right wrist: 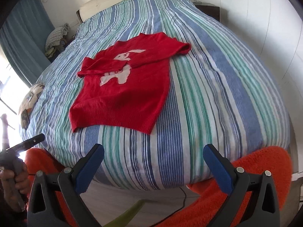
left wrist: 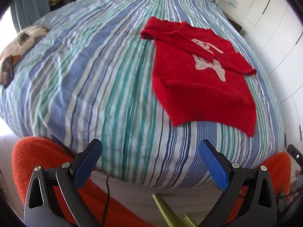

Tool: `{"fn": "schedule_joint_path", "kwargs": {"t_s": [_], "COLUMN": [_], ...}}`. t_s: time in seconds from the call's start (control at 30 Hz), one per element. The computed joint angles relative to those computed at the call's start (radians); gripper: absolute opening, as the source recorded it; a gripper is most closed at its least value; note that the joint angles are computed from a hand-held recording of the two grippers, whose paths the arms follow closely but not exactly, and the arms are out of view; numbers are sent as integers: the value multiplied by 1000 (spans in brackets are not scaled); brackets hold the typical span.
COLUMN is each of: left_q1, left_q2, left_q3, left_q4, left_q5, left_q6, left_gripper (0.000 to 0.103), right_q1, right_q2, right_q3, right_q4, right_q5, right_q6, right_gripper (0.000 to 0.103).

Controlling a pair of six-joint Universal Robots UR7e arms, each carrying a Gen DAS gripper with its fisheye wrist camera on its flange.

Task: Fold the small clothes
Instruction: 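Grasp the sweater hem corners with the left and right grippers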

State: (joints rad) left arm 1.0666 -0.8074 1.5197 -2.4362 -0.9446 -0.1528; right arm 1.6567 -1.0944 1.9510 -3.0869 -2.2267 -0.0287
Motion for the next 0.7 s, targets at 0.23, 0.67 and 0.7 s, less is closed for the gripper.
{"fn": "schedule_joint_path", "kwargs": {"t_s": [0.23, 0.67, 0.7], "left_q1": [93, 92, 96], "left_q2": [198, 172, 174], "left_q3": [-229, -232, -232], "left_q4": [76, 98, 106], "left_q5": [-148, -129, -123], "left_q6": [-31, 55, 51], "left_gripper": [77, 21, 42], "right_q1": [-223, -262, -264], "right_q2": [74, 70, 73], "right_q3": [-60, -59, -58], "right_q4": [17, -39, -39], "right_q5": [462, 524, 518], "right_q6": [34, 42, 40], "right_gripper": [93, 5, 5]}}
